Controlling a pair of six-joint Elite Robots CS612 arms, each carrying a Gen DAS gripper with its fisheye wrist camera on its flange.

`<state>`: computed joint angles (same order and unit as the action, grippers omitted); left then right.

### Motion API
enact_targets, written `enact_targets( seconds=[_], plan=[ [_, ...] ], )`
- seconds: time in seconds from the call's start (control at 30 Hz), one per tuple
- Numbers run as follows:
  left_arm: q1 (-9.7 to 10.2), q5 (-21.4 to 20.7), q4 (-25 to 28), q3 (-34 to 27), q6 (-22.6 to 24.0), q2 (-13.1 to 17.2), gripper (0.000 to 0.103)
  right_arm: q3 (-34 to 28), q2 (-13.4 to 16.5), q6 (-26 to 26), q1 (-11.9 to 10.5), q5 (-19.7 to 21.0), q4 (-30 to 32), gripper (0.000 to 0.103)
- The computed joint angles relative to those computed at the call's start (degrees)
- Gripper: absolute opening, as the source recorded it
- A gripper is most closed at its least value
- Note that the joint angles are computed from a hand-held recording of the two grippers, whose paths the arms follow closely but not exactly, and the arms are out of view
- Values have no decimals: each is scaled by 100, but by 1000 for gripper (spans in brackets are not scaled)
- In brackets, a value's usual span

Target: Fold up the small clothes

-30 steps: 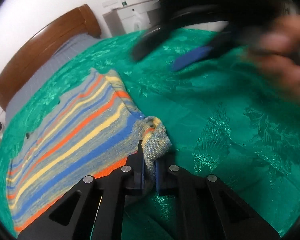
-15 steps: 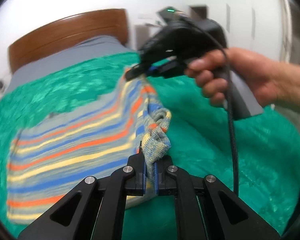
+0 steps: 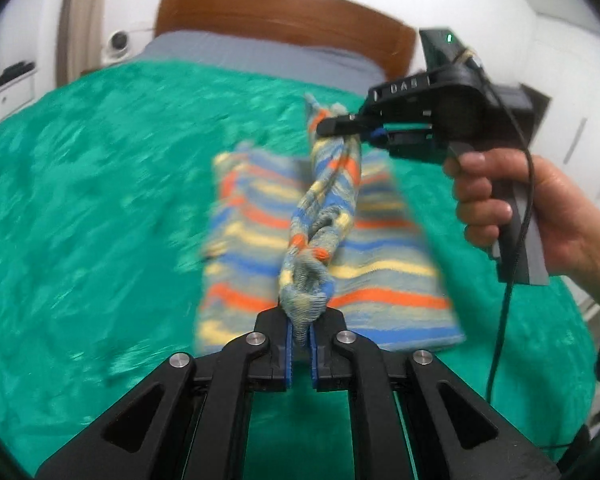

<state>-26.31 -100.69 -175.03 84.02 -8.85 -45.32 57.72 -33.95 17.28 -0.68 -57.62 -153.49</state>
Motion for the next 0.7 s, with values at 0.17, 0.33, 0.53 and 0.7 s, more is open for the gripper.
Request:
enact_targets(
  seconds=[0.17,0.33,0.53,0.7],
  plan=[
    [76,510,153,252,-71,-153,70,-436,441,784,133,361,-312,37],
    [127,166,-131,351,10,-251,84,284,68,783,136,222,-927,38],
    [-16,884,625,-190,247,30,83,1776,-927,-782,216,-616,-987,38],
    [94,957,1159,-262,-115,44,82,2469,-1200,-1078,366,-1209,-269,39]
  ],
)
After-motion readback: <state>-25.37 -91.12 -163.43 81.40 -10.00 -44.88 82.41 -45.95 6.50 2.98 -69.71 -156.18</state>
